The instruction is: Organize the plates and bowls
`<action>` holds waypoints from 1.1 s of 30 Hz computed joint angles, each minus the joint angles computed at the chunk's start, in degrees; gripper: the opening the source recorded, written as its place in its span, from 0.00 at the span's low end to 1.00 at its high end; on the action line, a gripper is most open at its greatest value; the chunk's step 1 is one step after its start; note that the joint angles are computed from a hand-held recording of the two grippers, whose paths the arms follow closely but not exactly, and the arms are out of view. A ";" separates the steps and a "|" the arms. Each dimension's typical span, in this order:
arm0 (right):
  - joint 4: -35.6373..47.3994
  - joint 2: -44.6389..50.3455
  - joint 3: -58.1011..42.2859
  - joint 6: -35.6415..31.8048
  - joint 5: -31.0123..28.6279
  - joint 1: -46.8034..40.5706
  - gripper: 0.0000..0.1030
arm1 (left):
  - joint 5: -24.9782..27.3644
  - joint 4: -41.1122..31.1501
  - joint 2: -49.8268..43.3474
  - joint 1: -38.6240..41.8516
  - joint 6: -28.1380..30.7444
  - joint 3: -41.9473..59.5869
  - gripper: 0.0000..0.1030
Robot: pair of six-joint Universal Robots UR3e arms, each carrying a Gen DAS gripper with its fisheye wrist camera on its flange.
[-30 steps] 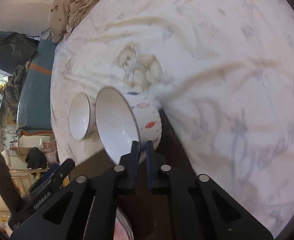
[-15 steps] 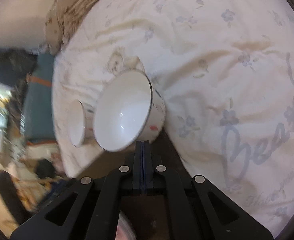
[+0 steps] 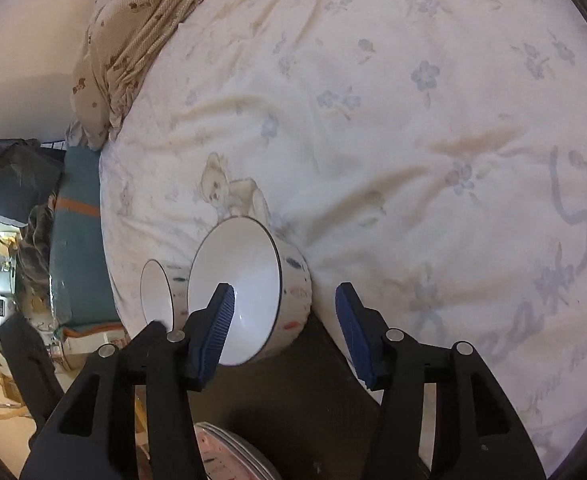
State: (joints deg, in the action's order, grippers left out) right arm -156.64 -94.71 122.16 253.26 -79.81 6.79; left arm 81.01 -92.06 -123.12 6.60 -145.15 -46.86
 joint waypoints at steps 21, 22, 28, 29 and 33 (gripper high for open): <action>7.50 9.62 -9.36 -5.21 0.98 4.49 0.17 | 3.75 6.18 8.41 -0.40 3.58 -16.75 0.06; 7.07 9.62 -9.18 -4.81 1.30 4.84 0.17 | 3.77 6.34 9.25 -0.10 3.78 -17.74 0.06; 12.40 10.21 -13.05 -5.17 0.49 9.27 0.16 | 3.81 6.71 16.01 4.34 7.13 -25.58 0.07; 13.62 10.46 -13.85 -5.53 0.53 10.02 0.16 | 3.75 6.74 17.26 5.34 7.94 -27.04 0.07; 17.69 11.30 -16.59 -6.86 0.46 12.83 0.16 | 3.54 5.42 23.17 9.53 11.69 -33.51 0.08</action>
State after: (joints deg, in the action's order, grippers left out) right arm -138.95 -83.42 105.58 246.41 -79.35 19.62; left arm 84.54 -86.64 -99.95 16.13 -133.46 -80.37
